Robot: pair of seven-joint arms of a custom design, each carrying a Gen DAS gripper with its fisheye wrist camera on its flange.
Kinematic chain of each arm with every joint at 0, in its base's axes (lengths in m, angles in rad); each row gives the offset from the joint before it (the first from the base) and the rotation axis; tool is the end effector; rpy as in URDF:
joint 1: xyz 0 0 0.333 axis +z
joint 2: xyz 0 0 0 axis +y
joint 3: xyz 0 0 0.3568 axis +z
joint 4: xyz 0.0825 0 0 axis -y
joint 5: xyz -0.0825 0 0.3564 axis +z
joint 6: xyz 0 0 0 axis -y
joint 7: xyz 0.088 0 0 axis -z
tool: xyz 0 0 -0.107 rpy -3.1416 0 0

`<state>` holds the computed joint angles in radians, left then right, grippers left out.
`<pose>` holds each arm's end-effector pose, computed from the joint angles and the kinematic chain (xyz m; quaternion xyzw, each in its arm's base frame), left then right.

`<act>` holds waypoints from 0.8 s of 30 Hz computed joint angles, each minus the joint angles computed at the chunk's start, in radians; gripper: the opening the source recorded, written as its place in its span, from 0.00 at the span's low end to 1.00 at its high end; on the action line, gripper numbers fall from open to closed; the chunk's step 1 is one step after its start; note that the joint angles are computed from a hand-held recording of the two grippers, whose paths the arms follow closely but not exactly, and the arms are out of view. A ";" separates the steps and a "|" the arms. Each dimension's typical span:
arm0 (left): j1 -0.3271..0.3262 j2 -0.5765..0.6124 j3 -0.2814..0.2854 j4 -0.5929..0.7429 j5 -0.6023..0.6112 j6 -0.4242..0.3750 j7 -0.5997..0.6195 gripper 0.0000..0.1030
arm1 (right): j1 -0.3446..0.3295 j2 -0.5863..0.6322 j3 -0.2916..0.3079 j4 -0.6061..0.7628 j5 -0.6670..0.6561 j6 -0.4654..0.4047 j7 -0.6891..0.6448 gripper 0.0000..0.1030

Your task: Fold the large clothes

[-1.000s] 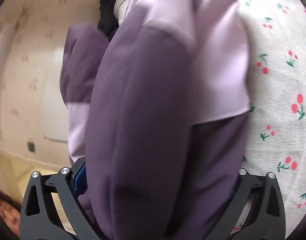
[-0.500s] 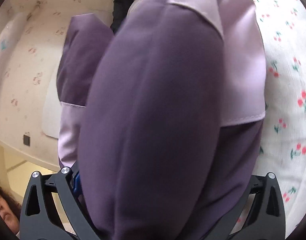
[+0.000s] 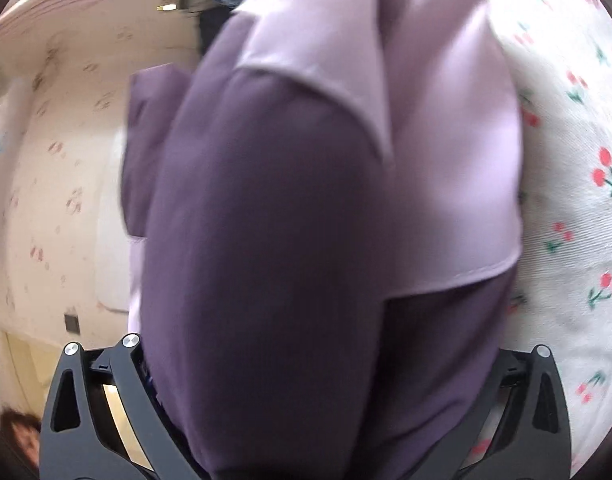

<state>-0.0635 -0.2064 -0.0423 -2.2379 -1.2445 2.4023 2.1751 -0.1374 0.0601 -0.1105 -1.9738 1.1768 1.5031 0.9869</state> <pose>0.4829 -0.0595 0.5509 0.6527 -0.5812 0.4744 0.1057 0.5224 -0.0235 0.5236 -0.5926 0.5551 0.3986 0.4264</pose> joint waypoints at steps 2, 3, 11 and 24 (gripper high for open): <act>-0.005 -0.021 0.002 -0.013 -0.027 0.000 0.045 0.95 | -0.004 -0.023 -0.004 -0.024 0.029 -0.017 -0.022 0.95; -0.005 -0.026 0.003 -0.013 -0.023 -0.002 0.047 0.95 | -0.003 -0.028 -0.006 -0.032 0.030 -0.019 -0.025 0.95; 0.014 0.004 0.016 -0.015 0.016 -0.054 -0.042 0.95 | 0.018 -0.029 0.001 -0.039 -0.035 0.044 0.091 0.94; 0.002 -0.183 0.040 -0.128 -0.159 0.023 0.167 0.95 | 0.053 -0.146 -0.015 -0.058 0.074 -0.001 -0.011 0.95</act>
